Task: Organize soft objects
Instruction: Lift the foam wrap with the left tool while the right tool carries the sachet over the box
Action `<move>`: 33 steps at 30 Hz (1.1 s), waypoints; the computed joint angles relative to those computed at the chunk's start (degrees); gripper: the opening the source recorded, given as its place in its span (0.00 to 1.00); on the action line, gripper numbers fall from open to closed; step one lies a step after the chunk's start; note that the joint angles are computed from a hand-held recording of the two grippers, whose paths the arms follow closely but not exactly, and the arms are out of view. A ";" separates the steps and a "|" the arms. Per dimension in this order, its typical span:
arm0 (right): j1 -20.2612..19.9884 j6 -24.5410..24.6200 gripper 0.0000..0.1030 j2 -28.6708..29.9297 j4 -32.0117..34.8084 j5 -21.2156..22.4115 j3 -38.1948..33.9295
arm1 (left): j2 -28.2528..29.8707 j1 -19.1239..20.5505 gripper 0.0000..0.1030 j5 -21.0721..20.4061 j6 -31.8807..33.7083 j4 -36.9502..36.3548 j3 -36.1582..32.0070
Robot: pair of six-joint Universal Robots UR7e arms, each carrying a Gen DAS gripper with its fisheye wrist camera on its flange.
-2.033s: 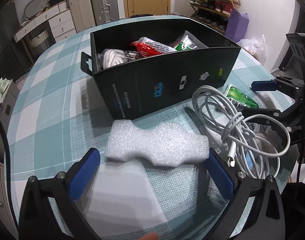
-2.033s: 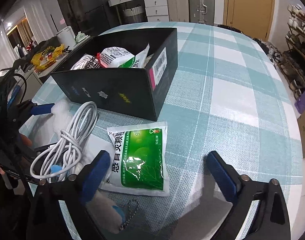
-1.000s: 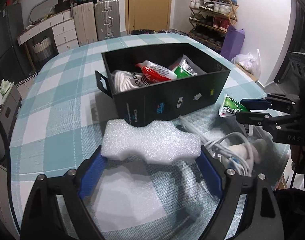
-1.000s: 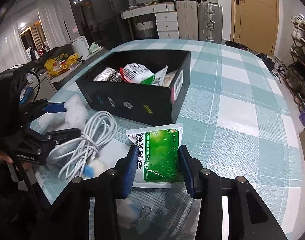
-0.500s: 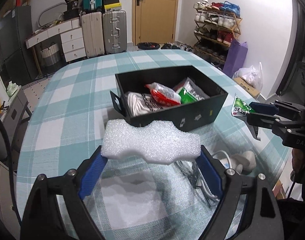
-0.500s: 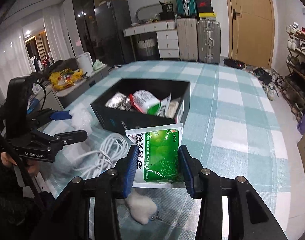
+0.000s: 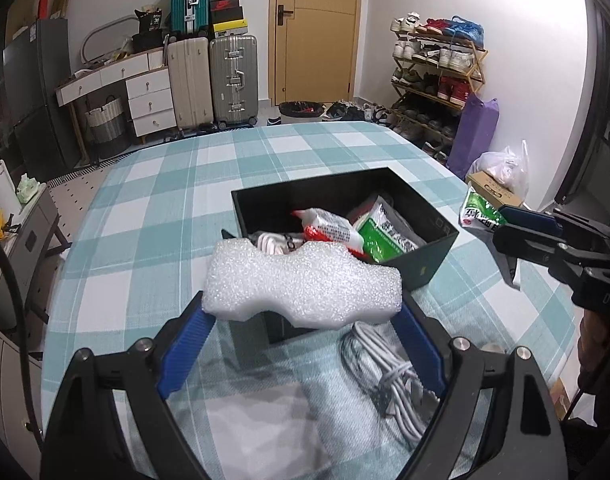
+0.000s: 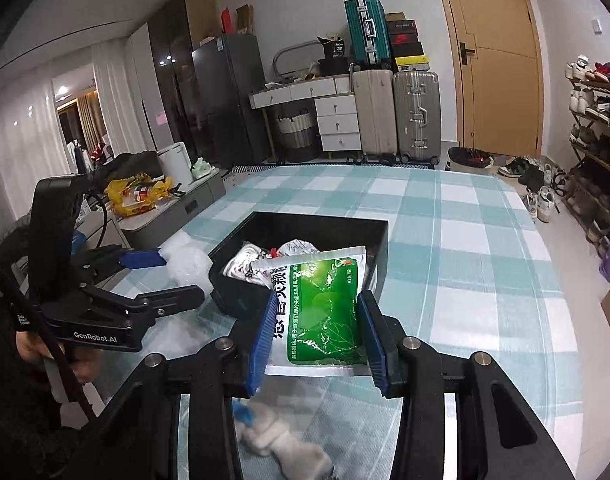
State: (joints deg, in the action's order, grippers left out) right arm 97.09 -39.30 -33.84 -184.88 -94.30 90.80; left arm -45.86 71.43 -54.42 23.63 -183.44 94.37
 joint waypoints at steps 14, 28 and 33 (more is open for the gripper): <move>0.90 2.57 0.40 3.74 0.79 -1.15 -5.88 | 3.08 0.84 0.86 -0.17 0.54 2.11 -6.30; 1.26 3.52 0.40 7.07 2.97 -1.92 -11.76 | 6.96 1.21 0.86 1.17 1.30 2.61 -12.39; 1.33 3.63 0.40 7.73 3.72 -2.19 -13.03 | 7.82 1.39 0.86 1.40 1.35 2.71 -13.63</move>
State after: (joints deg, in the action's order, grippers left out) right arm 98.42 -35.67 -26.11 -181.16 -96.49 77.77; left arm -38.04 72.82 -53.02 24.98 -180.73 80.74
